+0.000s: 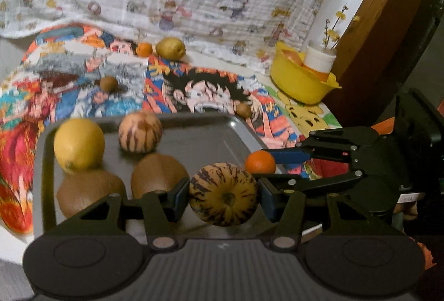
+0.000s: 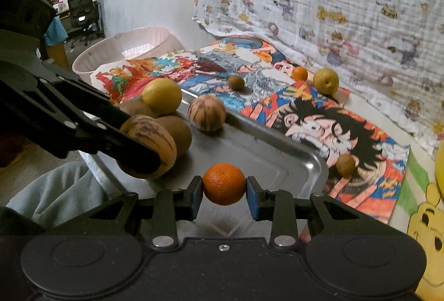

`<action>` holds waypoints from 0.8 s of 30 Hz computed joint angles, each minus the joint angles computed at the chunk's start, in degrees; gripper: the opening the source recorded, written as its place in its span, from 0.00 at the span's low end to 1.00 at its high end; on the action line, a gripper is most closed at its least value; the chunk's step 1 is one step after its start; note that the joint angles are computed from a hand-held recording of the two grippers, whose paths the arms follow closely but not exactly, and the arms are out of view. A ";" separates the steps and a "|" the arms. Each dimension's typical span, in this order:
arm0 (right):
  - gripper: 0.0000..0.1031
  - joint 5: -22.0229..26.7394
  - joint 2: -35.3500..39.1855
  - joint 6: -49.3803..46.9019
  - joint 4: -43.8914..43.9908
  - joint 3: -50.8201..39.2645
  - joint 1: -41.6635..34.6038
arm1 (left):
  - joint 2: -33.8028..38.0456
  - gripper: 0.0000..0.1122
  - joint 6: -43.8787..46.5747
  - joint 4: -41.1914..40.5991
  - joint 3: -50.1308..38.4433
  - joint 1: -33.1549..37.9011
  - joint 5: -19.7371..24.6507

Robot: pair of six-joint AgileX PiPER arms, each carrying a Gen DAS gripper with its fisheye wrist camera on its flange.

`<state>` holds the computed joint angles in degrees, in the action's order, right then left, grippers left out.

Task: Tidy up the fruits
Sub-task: 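Lower the pepino onto the tray with the left tool while the right tool releases the orange there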

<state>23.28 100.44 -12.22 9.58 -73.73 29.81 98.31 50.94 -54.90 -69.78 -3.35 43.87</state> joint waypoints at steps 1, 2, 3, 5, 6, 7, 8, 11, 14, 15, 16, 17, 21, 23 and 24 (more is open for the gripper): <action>0.34 0.09 -0.30 -0.18 0.37 0.54 -0.02 | 0.05 0.51 0.07 -0.21 0.40 0.01 0.09; 0.34 0.16 -0.59 -0.31 0.69 1.12 -0.04 | -0.05 0.51 0.30 -0.46 0.91 -0.01 0.05; 0.35 0.23 -0.81 -0.35 0.89 1.63 -0.03 | -0.11 0.51 0.14 -0.28 1.21 -0.13 -0.18; 0.35 0.21 -1.11 -0.88 1.66 2.48 -0.06 | -0.36 0.51 -0.24 0.32 1.92 -0.57 -0.88; 0.35 0.13 -1.29 -1.23 2.16 2.96 -0.07 | -0.48 0.51 -0.25 0.35 2.34 -0.71 -1.14; 0.35 0.06 -1.40 -1.62 2.65 3.26 -0.11 | -0.50 0.51 -0.40 0.47 2.59 -0.78 -1.22; 0.34 -0.01 -1.53 -2.07 3.19 3.61 -0.15 | -0.48 0.51 -0.56 0.61 2.76 -0.86 -1.26; 0.35 0.03 -1.57 -3.29 4.49 4.16 -0.30 | -0.66 0.51 -1.21 1.68 3.30 -1.30 -1.90; 0.35 -0.06 -1.50 -3.93 5.14 4.57 -0.38 | -0.92 0.51 -2.32 3.44 3.66 -2.06 -3.04; 0.35 -0.09 -1.48 -4.04 5.29 4.69 -0.43 | -1.08 0.51 -2.40 3.67 3.89 -2.22 -3.48; 0.35 -0.08 -1.42 -4.13 5.40 4.72 -0.47 | -1.25 0.51 -2.85 4.31 3.97 -2.47 -3.94; 0.35 -0.07 -1.38 -4.26 5.50 4.79 -0.55 | -1.42 0.51 -3.60 5.24 3.97 -2.82 -4.44; 0.35 -0.08 -1.15 -4.78 6.05 4.85 -0.80 | -1.71 0.51 -5.10 7.34 3.95 -3.54 -5.43; 0.35 -0.13 -1.03 -4.80 6.14 4.92 -0.85 | -1.70 0.51 -5.64 7.75 3.87 -3.71 -5.56; 0.35 -0.10 -0.96 -4.78 6.15 4.95 -0.90 | -1.67 0.51 -6.11 8.14 3.77 -3.89 -5.69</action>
